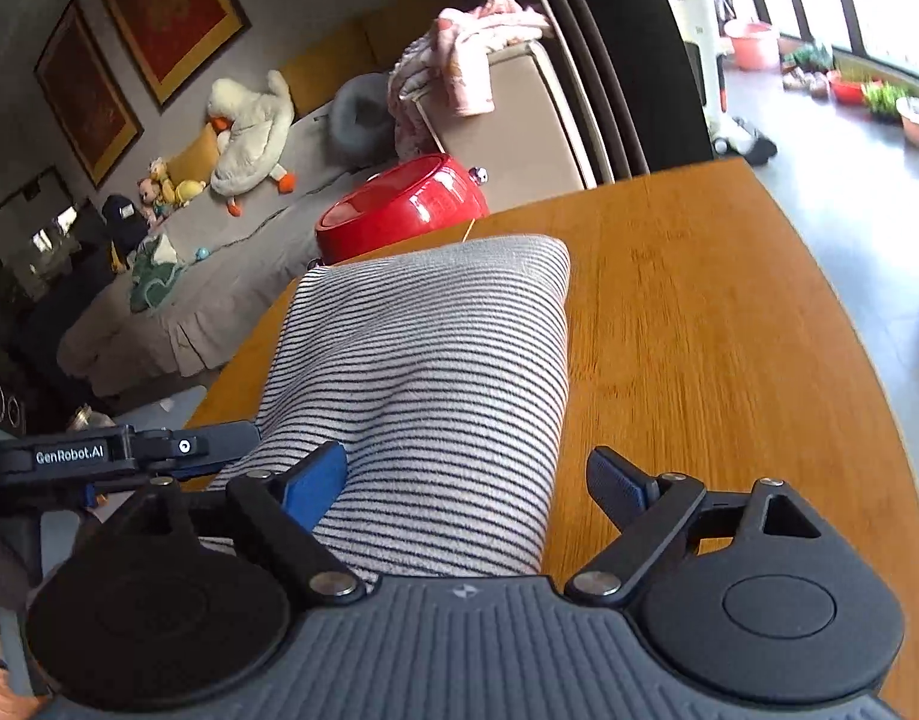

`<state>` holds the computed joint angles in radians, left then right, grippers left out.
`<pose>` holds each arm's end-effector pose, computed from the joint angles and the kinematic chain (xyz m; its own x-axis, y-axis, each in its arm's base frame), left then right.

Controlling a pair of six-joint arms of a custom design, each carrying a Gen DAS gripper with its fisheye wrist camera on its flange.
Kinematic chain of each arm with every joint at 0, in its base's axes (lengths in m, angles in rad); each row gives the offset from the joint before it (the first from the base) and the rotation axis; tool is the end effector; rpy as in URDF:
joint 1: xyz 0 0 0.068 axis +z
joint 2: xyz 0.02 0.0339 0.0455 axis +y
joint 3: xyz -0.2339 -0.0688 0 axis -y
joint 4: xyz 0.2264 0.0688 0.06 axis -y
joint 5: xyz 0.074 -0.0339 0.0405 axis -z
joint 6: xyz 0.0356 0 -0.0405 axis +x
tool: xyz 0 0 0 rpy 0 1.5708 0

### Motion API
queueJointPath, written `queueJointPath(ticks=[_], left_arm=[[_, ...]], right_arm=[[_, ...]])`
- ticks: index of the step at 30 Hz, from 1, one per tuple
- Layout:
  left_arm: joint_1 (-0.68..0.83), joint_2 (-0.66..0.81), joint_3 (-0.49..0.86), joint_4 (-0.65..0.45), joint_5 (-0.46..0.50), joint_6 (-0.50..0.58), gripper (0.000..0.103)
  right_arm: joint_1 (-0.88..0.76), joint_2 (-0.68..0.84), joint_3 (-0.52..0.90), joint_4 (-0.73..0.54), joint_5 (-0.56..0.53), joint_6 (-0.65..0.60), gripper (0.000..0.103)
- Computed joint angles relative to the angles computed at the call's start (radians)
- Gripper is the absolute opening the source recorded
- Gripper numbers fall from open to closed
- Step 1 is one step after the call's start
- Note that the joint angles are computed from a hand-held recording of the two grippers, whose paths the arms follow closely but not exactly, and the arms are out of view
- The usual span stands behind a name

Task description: Fold clothes

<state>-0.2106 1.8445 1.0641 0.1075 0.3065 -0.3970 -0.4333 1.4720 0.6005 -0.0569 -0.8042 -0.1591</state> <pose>0.3603 -0.0880 0.1548 -0.7284 -0.2213 -0.6485 0.1609 0.8647 -0.4758 0.2356 -0.0807 0.1326 -0.7016 0.2035 -0.6829 -0.2142 0.8538 0.4745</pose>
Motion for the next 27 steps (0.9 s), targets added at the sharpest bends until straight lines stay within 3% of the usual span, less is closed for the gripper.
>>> queueJointPath(ticks=[2,3,9,12,15,20,23,27], left_arm=[[0.001,0.001,0.003,-0.004,0.002,0.005,0.047],[-0.001,0.002,0.004,-0.005,0.001,0.008,0.046],[-0.017,-0.001,0.008,-0.006,-0.008,0.028,0.036],[-0.019,-0.001,0.007,-0.009,-0.004,0.036,0.034],[-0.016,0.002,0.009,-0.005,0.014,0.026,0.035],[0.003,-0.090,-0.038,0.060,0.012,-0.017,0.034],[0.000,-0.100,-0.025,0.081,0.077,-0.028,0.033],[-0.050,0.011,0.079,-0.005,0.070,-0.010,0.032]], right_arm=[[-0.021,0.047,0.011,0.002,-0.059,0.012,0.084],[-0.030,0.071,0.017,0.001,-0.088,0.017,0.073],[-0.025,0.022,-0.012,0.060,-0.132,0.038,0.062],[-0.008,-0.002,-0.027,0.119,-0.128,0.047,0.061],[0.042,0.029,0.010,0.084,0.007,0.021,0.065],[0.017,0.049,-0.005,0.121,0.013,0.013,0.069],[0.040,0.022,-0.017,0.129,0.048,0.006,0.069],[0.069,-0.017,-0.030,0.130,0.101,0.011,0.069]])
